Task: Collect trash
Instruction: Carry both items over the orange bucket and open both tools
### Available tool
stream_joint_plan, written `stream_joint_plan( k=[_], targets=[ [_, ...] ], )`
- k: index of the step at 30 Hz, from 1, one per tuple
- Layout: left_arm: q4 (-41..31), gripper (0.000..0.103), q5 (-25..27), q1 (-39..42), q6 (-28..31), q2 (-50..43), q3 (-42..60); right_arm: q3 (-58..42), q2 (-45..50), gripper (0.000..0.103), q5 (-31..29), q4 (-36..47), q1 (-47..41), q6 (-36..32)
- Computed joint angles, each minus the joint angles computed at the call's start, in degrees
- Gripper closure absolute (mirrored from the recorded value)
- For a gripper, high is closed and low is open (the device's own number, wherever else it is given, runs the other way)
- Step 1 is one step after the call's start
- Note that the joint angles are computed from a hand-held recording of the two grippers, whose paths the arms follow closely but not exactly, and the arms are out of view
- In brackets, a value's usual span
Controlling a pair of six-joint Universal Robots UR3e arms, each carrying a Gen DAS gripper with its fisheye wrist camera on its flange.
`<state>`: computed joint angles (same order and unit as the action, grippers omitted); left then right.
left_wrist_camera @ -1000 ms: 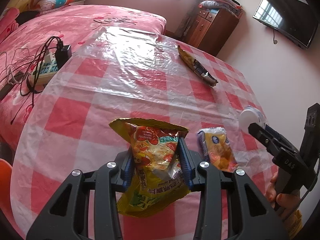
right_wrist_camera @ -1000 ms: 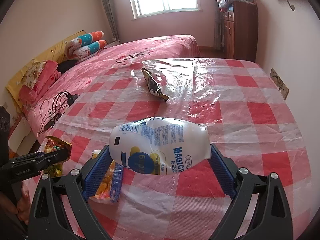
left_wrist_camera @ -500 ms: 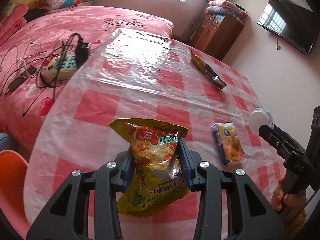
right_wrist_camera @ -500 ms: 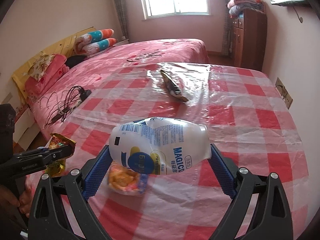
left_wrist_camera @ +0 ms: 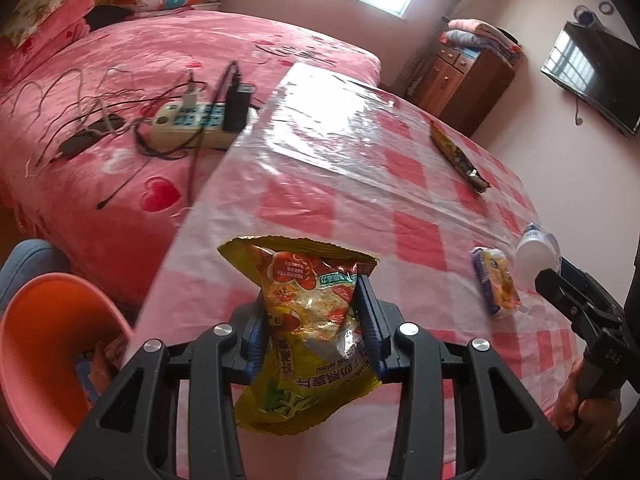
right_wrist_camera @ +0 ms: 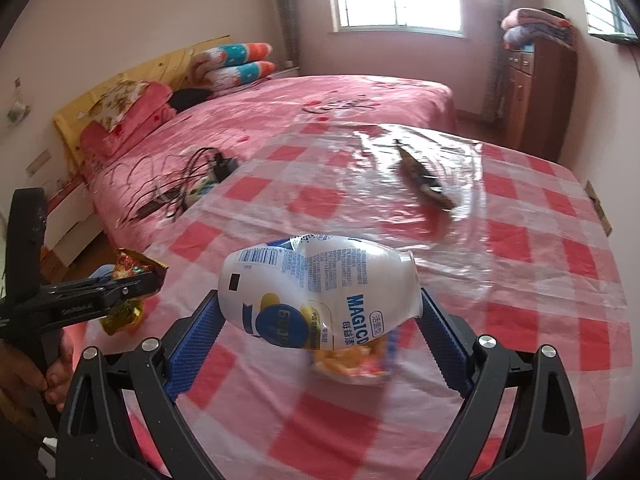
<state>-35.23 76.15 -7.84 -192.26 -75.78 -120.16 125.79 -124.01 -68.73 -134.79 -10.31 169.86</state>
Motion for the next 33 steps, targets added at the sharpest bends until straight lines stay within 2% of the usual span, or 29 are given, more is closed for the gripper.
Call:
stream_joint_plan(
  k=[8, 18, 26, 33],
  targets=[
    [-5.0, 0.061, -3.8, 8.8, 3.9, 10.9, -6.5, -3.8, 9.0, 0.010, -6.0, -6.2, 13.3, 4.3],
    [-16.4, 0.061, -9.0, 23.1, 11.7, 25.1, -13.2, -10.1, 19.3, 0.010, -8.3, -9.9, 25.8, 7.5],
    [-33.9, 0.061, -15.1, 39.7, 23.1, 39.0, -16.2, -18.9, 29.9, 0.010, -10.9, -11.8, 36.2, 8.0],
    [-55.8, 0.061, -19.6, 57.0, 38.2, 51.4, -15.9, -28.4, 40.2, 0.010, -11.5, -11.4, 43.2, 7.1]
  ],
)
